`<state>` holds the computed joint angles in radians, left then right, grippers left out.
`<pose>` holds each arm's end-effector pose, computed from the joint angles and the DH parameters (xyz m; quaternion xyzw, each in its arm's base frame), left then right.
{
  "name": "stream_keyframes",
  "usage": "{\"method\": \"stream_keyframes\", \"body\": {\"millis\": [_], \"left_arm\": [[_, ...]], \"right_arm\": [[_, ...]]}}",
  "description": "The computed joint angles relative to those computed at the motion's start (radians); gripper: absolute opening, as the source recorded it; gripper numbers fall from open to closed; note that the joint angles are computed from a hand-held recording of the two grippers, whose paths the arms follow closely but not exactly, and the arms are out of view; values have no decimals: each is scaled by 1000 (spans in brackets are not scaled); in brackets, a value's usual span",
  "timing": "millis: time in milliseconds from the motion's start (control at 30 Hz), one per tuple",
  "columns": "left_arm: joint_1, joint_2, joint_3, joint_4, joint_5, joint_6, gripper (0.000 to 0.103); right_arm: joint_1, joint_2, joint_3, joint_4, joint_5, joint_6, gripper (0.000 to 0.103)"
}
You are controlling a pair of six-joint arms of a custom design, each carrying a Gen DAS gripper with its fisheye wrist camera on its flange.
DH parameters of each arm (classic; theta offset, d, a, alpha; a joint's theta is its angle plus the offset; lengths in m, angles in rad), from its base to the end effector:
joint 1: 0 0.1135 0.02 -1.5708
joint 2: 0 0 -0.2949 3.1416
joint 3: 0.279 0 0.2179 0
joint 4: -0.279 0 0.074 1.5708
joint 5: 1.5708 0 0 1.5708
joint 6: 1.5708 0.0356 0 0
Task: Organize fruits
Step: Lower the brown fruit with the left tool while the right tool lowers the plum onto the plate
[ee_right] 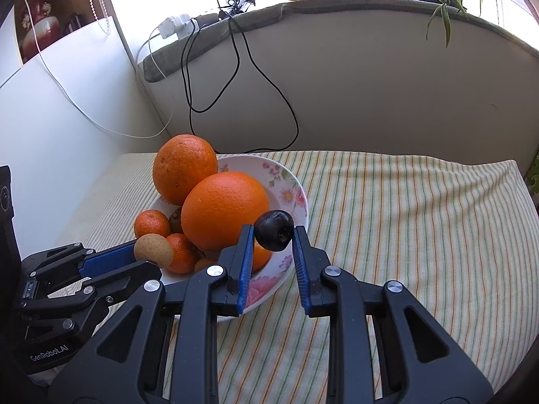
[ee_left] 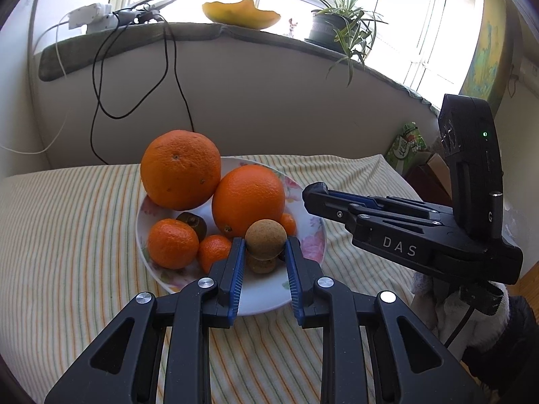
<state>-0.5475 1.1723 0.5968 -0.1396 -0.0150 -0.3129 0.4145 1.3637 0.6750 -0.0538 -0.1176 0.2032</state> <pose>0.1682 -0.1019 0.2498 0.1034 0.9039 -0.1668 0.3799 0.2178 0.1004 0.2414 -0.1199 0.9063 0.1734 0.3664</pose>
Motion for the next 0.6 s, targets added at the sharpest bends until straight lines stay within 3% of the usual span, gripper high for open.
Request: {"method": "stream_keyframes", "body": {"millis": [600], "left_arm": [[4, -27, -8, -16, -2, -3, 23]], "right_arm": [[10, -1, 1, -6, 4, -20, 26]]}}
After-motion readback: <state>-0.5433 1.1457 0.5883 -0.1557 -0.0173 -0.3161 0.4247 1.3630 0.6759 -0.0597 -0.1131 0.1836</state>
